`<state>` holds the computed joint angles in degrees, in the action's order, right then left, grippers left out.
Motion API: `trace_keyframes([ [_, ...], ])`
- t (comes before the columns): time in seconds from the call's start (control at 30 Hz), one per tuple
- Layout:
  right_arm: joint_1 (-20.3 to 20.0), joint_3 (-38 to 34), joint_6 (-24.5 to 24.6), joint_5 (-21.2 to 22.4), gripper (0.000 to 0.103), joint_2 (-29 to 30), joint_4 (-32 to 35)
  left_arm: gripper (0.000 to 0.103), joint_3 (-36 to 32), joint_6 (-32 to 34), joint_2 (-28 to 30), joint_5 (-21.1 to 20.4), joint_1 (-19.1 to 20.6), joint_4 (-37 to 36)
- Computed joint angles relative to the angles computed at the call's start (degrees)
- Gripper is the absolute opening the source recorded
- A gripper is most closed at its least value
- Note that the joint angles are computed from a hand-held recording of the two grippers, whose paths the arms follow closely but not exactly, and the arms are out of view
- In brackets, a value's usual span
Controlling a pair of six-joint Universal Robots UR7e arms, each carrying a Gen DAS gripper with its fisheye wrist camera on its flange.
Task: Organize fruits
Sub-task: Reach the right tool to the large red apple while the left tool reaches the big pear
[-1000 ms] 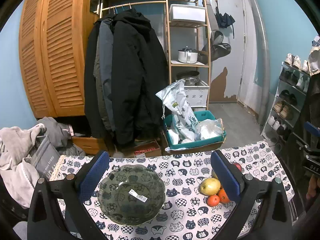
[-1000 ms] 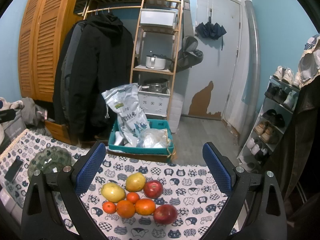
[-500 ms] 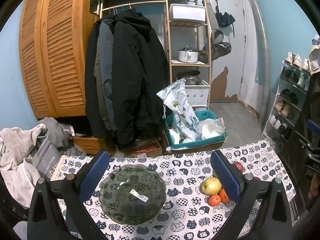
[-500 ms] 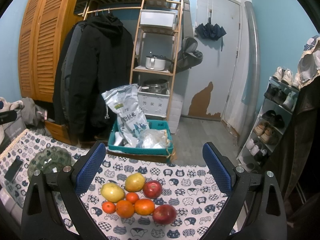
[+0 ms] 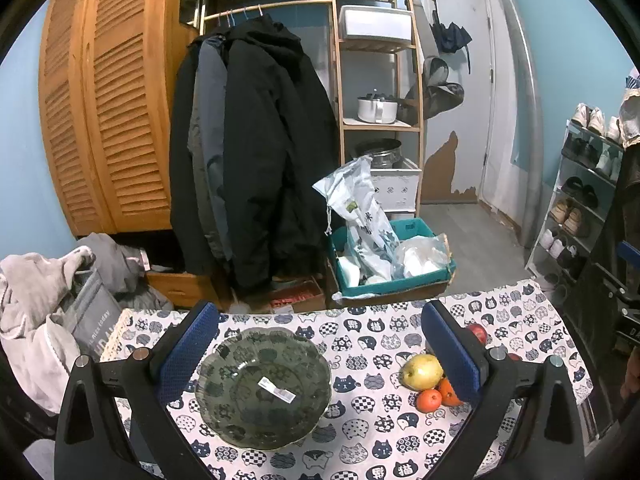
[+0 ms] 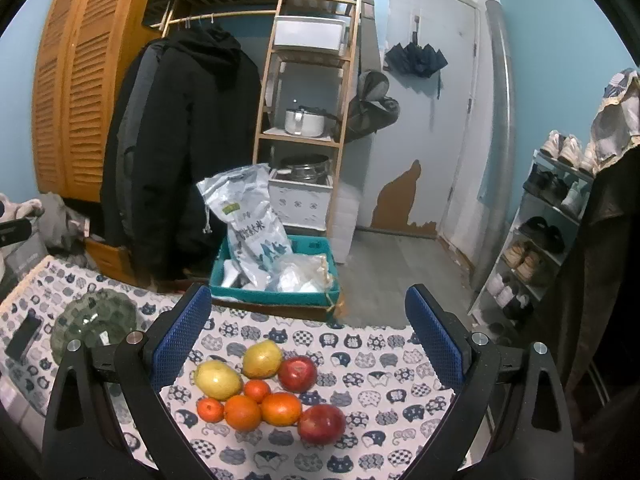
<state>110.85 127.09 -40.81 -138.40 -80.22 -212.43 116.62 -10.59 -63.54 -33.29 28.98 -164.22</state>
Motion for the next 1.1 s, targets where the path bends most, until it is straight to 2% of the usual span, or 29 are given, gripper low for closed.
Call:
trace_keyframes([
  [0.37, -2.5, 2.4, 0.1, 0.0, 0.096, -1.9, -0.4, 0.102, 0.1, -0.8, 1.3, -1.9, 0.4, 0.2],
  [0.57, -6.1, 3.4, 4.9, 0.4, 0.095, -4.3, 6.0, 0.102, -1.5, -1.8, 3.8, -4.7, 2.2, 2.3],
  [0.97, -15.7, 4.5, 16.6, 1.9, 0.095, -7.7, 20.5, 0.102, -6.7, -8.0, 10.1, -12.1, 6.6, 13.5],
  [1.1, -18.5, 4.5, 19.3, 1.9, 0.095, -7.5, 24.6, 0.102, -8.0, -8.8, 12.4, -13.0, 7.5, 15.9],
])
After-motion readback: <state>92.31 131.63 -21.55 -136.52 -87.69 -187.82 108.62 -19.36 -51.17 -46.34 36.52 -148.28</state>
